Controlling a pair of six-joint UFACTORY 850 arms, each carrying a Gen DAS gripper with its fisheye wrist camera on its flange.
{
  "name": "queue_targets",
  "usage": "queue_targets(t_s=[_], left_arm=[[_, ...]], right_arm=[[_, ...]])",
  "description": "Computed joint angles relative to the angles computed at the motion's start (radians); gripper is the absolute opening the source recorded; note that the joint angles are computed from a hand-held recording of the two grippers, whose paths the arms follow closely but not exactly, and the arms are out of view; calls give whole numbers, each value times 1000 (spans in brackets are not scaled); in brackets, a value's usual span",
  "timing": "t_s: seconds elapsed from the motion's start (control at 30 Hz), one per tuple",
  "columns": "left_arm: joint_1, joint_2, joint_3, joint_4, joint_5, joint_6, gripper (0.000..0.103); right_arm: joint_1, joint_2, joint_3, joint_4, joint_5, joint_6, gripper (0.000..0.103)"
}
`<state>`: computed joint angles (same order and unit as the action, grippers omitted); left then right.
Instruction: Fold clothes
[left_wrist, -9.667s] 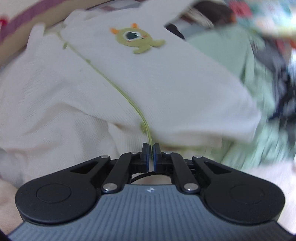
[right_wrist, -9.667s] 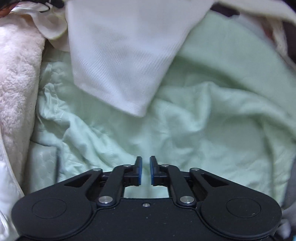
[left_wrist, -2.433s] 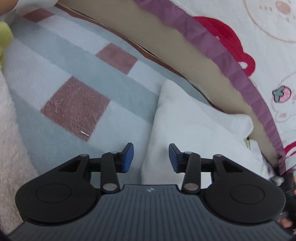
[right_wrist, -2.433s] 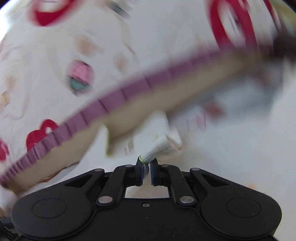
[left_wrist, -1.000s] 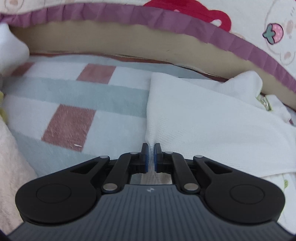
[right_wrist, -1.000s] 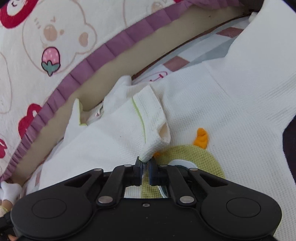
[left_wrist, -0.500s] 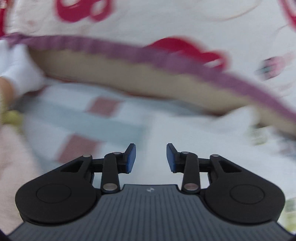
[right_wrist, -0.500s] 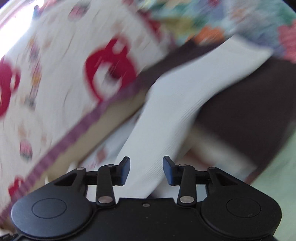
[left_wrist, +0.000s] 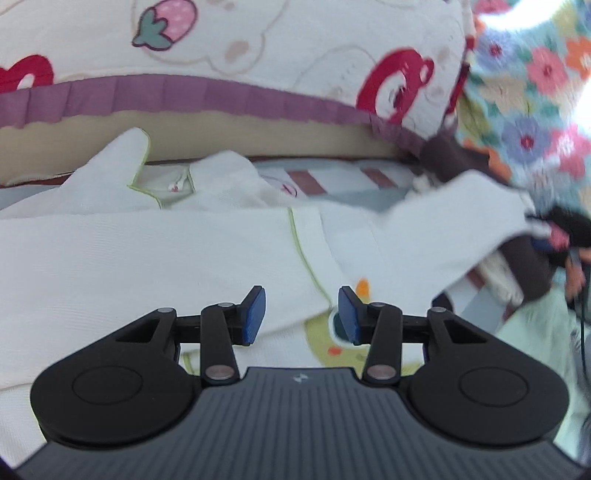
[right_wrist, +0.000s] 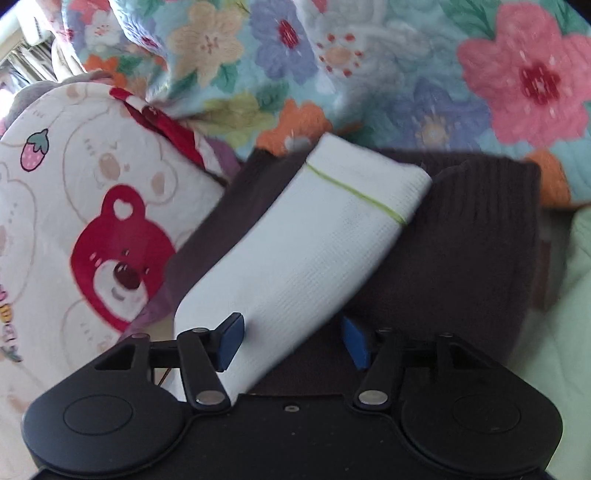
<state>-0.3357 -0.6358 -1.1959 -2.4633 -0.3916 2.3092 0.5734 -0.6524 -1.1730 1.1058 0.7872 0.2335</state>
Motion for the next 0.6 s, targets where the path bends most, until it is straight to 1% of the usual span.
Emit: queue_targets(t_s=[0.03, 0.07, 0.1, 0.13, 0.23, 0.3, 0.4, 0.43, 0.47, 0.53, 0.6], left_arm=[[6, 0, 5, -23, 1, 27, 43], [17, 3, 14, -46, 0, 46, 43], [29, 5, 21, -69, 3, 55, 43], [41, 9, 25, -87, 8, 49, 43], [85, 9, 32, -160, 10, 28, 43], [109, -2, 21, -146, 24, -7, 43], [119, -16, 6, -197, 73, 45, 43], [123, -20, 2, -193, 91, 39, 43], [128, -25, -2, -155, 102, -8, 43], [141, -33, -2, -75, 95, -105, 43], [150, -34, 0, -39, 91, -140, 43]], right_arm=[[5, -18, -18, 13, 35, -44, 60], [9, -35, -37, 22, 71, -87, 37], [12, -46, -56, 49, 84, -159, 15], [19, -47, -75, 90, 92, -255, 7], [51, -42, -119, 154, 169, -488, 6], [49, -21, -140, 176, 176, -634, 6], [26, -7, -195, 259, 147, -835, 5], [18, -11, -221, 302, 137, -904, 5], [13, -19, -248, 340, 134, -973, 4], [15, -45, -299, 409, 150, -1094, 4], [18, -71, -339, 473, 166, -1159, 4]])
